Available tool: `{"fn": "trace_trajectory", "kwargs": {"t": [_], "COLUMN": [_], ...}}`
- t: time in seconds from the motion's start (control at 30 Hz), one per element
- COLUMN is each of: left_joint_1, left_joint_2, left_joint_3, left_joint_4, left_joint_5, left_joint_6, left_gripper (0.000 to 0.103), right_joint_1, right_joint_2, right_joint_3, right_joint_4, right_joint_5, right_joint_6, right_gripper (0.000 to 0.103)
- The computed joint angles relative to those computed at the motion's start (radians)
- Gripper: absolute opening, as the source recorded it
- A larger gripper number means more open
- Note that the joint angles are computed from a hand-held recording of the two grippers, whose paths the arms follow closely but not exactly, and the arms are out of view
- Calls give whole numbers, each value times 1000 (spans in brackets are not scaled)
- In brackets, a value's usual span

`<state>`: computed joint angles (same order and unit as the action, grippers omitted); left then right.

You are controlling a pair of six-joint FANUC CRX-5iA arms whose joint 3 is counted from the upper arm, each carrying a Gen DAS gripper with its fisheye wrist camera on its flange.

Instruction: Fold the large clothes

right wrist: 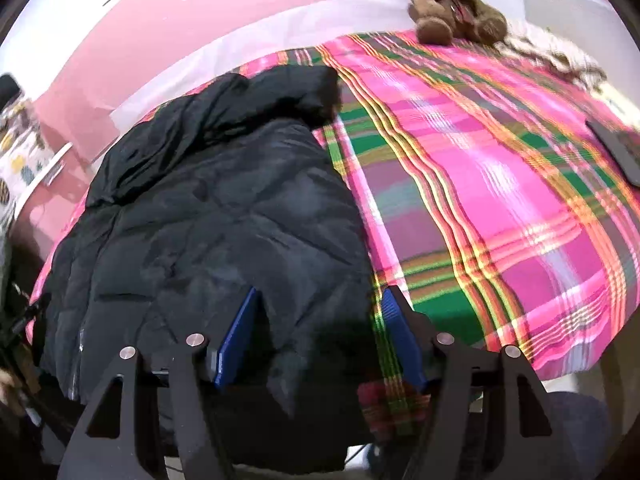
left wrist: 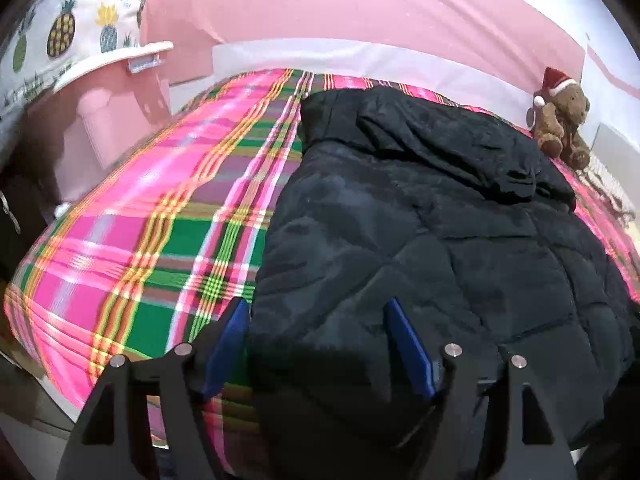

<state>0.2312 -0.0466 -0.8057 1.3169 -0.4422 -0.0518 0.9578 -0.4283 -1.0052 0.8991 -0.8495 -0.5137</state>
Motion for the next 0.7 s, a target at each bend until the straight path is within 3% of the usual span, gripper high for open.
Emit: {"fn": "trace_trajectory", "kwargs": {"t": [0.2, 0.37, 0.47, 0.57, 0.63, 0.7], "left_joint_1": [48, 96, 64, 77, 77, 78], "left_joint_2": [23, 22, 5, 13, 6, 0], "left_joint_3": [4, -5, -27, -10, -11, -12], "left_joint_4": [-30, -97, -74, -126, -148, -154], "left_joint_5": [-75, -183, -127, -142, -132, -139], "left_joint_6": [21, 43, 0, 52, 62, 63], "left_gripper": [78, 78, 78, 78, 76, 65], "right_joint_1": [-42, -55, -90, -91, -78, -78], "right_joint_2": [-23, -35, -39, -35, -31, -42], "right_joint_3": [-31, -39, -58, -51, -41, -50], "right_joint_4": [6, 1, 7, -8, -26, -14], "right_joint_5": [121, 214, 273, 276, 253, 262], "right_joint_6": [-25, -5, -15, -6, 7, -10], "right_gripper": [65, 66, 66, 64, 55, 34]}}
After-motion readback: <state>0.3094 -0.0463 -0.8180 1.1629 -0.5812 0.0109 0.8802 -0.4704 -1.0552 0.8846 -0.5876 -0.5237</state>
